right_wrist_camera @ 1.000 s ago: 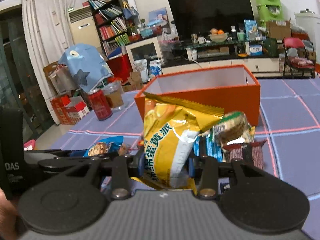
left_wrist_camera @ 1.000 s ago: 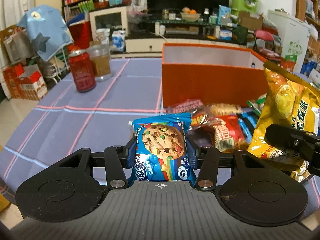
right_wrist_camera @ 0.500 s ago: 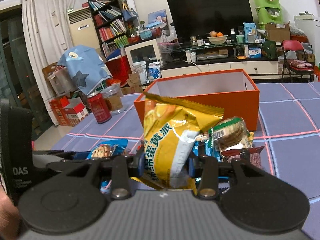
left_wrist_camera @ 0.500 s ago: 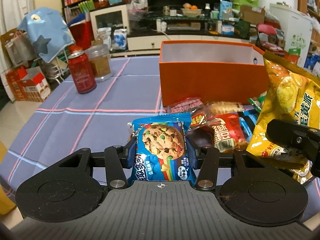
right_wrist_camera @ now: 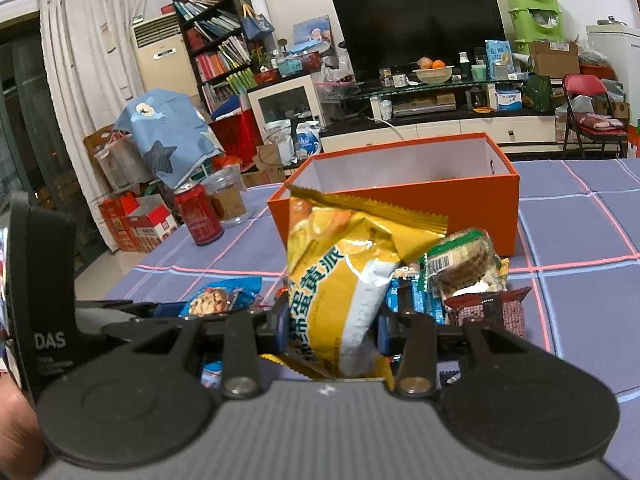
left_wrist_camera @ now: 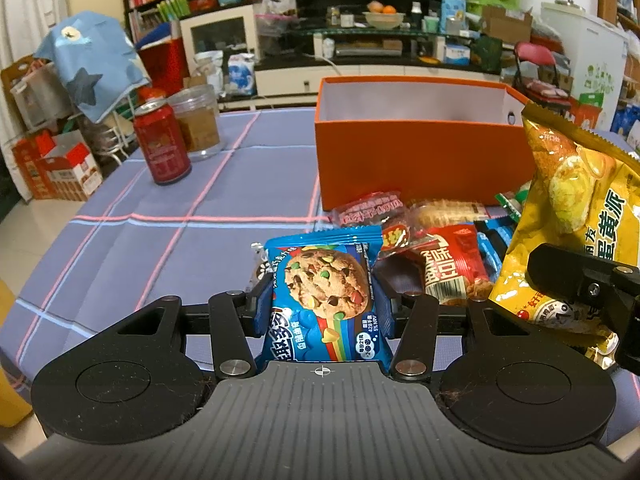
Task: Organize snacks
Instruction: 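Lift the cookie packet and yellow chip bag toward the orange box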
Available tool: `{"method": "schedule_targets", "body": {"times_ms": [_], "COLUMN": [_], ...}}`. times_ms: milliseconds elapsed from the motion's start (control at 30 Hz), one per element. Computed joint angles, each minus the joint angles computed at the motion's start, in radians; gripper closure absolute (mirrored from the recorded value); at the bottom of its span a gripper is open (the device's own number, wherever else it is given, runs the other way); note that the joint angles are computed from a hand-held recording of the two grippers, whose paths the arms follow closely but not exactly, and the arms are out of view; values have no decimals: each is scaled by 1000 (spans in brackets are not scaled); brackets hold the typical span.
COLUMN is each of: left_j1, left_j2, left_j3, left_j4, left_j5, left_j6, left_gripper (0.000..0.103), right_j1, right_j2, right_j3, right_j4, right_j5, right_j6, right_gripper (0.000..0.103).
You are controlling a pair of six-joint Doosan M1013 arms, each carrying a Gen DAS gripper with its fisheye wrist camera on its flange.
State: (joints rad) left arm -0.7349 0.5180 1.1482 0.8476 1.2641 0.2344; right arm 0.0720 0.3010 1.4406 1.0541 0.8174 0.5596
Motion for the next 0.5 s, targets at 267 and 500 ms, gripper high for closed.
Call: {"method": "schedule_targets", "body": {"times_ms": [267, 500], "left_j1": [6, 6], "left_j2": [5, 4], "left_j3": [-8, -11], "left_j4": [-22, -20], "left_j5": [-6, -12], "left_j6": [12, 16], "left_gripper": [84, 84], "right_j1": [3, 4], "right_j2": [3, 6], "right_j3": [-6, -11], "right_j4": [-17, -27], "right_j5": [-1, 1], "right_j6": [24, 35], "right_gripper": [58, 58]}}
